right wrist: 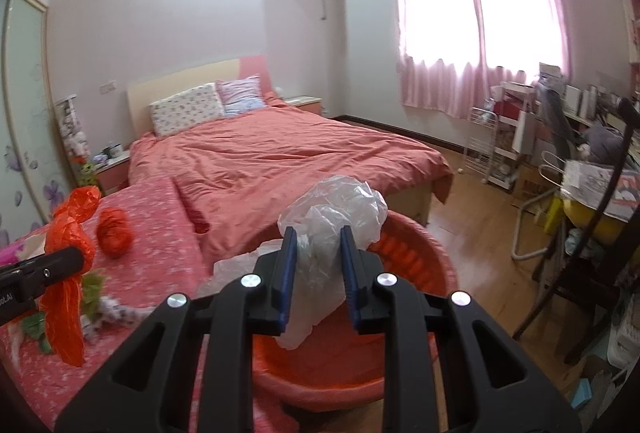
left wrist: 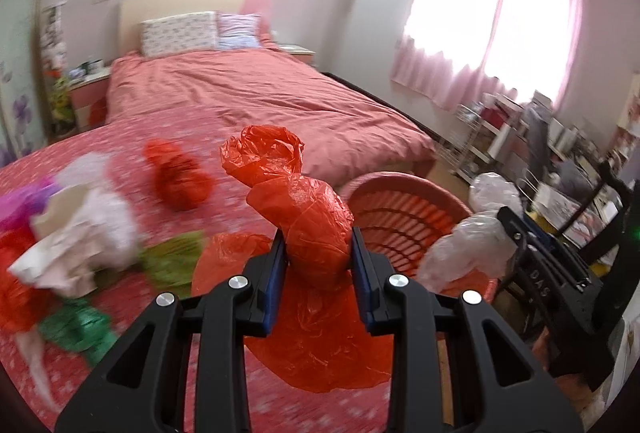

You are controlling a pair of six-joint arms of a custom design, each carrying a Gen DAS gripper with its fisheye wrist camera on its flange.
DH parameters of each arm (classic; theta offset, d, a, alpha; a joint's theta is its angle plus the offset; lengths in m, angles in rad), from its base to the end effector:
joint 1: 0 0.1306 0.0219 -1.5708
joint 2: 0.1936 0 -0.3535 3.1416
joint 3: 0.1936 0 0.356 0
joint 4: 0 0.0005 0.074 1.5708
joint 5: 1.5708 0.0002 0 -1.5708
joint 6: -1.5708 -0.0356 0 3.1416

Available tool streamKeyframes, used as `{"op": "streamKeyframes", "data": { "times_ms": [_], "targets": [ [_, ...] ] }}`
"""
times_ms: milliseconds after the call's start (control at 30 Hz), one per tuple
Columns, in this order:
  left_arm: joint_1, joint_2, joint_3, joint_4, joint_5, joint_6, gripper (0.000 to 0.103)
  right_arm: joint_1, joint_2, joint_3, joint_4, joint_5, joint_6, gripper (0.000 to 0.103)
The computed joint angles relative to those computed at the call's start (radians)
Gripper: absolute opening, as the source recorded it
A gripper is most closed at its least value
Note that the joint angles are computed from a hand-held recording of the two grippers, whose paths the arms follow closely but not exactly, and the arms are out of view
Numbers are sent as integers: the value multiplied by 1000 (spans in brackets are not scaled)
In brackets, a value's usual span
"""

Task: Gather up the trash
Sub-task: 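Lower the orange bag into the orange basket and open the left tool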

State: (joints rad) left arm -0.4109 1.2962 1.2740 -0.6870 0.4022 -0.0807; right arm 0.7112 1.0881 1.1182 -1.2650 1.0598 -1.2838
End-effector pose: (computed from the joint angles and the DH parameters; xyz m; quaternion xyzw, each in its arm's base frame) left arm 0.3885 -0.1850 0.4054 0.2976 0.8433 -0.2463 0.3738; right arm 0.2531 0.1764 0.3938 0.3213 0.7922 -0.1491 0.4969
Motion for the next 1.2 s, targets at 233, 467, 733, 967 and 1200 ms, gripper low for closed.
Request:
{"op": "streamKeyframes", "data": {
  "times_ms": [233,467,733,967,1200],
  "targets": [
    [-96,68,40,27,22,-19,31,-87,-64,-71,59,-24,49,23],
    [-137,137,81,10,26,-59,31,-168,-108,-128,164,-58,153,23],
    [-148,184,120,-31,20,-50,38,-251,-144,-178,284,-148,230,31],
    [-153,193,122,-50,-18,-32,57,-286,-153,-203,328,-196,246,45],
    [-111,141,72,-29,-83,-32,71,-210,-117,-167,247,-104,198,75]
  ]
}}
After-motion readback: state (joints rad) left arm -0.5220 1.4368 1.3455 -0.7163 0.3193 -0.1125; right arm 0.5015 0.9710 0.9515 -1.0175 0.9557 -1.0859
